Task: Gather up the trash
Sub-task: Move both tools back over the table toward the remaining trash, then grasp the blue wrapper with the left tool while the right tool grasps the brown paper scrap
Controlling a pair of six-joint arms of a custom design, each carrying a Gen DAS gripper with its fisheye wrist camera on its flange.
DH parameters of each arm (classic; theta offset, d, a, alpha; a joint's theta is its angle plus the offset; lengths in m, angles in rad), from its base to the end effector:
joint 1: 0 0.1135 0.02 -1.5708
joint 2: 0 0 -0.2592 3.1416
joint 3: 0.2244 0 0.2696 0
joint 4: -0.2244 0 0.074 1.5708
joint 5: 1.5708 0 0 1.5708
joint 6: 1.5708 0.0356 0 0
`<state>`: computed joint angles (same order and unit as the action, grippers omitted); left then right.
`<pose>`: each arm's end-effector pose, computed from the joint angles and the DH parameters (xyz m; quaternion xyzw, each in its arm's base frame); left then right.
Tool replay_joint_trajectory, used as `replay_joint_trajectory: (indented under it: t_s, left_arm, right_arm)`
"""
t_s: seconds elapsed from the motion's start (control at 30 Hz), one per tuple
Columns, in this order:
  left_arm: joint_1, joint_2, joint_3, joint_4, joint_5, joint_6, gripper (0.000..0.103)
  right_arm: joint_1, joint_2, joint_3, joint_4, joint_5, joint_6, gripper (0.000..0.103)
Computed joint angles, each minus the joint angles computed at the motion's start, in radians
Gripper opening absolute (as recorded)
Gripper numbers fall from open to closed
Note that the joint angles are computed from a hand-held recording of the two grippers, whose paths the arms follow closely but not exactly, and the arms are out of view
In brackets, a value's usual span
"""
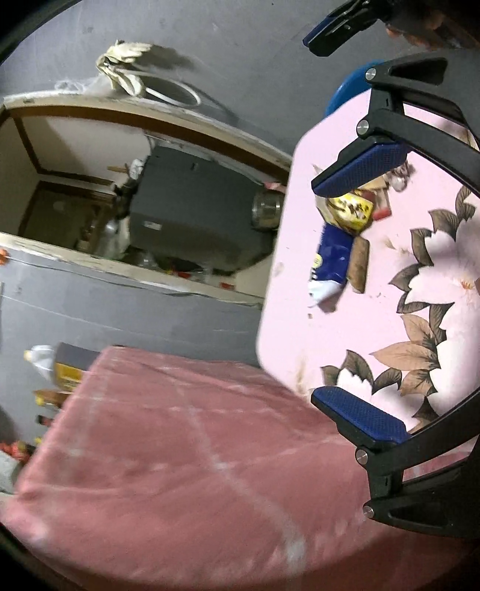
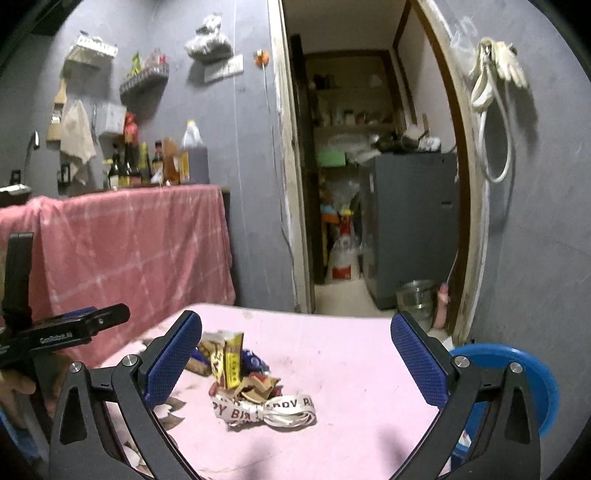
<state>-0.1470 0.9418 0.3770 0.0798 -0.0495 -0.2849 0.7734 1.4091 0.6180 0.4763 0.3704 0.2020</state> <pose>0.2165 -0.0303 0.1820 -0.0717 0.8530 -0.0900 0.5090 0.2291 0.2057 0.1914 -0.1203 0.7936 0.1390 0.5800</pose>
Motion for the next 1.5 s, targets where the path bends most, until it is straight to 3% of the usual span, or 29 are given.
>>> replay_joint_trajectory:
  t_s: [0.1,0.3,0.83,1.07,1.23,1.37,1.43,1.5]
  left_arm:
    - [0.037,0.106,0.044,0.000,0.053,-0.004,0.099]
    - [0.061,0.259,0.128,-0.004,0.099,0.001,0.098]
    - [0.161,0.546,0.370,-0.121,0.319,0.005,0.049]
    - [0.168,0.597,0.440,-0.167,0.348,0.018,0.020]
    - [0.169,0.577,0.424,-0.155,0.352,0.017,0.014]
    - [0.166,0.551,0.400,-0.141,0.355,0.009,0.011]
    - [0.167,0.525,0.375,-0.124,0.357,-0.002,0.010]
    - [0.165,0.494,0.346,-0.102,0.356,-0.017,0.009]
  right_arm:
    - [-0.024,0.054,0.043,-0.043,-0.046,0.015,0.101]
    - [-0.063,0.168,0.146,-0.148,-0.127,0.029,0.084]
    - [-0.105,0.362,0.331,-0.340,-0.314,0.008,0.051]
    - [-0.095,0.383,0.356,-0.383,-0.325,-0.003,0.042]
    - [-0.090,0.386,0.355,-0.385,-0.349,-0.005,0.026]
    - [-0.085,0.378,0.340,-0.373,-0.342,0.003,0.022]
    - [-0.089,0.374,0.334,-0.363,-0.349,0.009,0.013]
    - [-0.088,0.370,0.325,-0.354,-0.351,0.012,0.013]
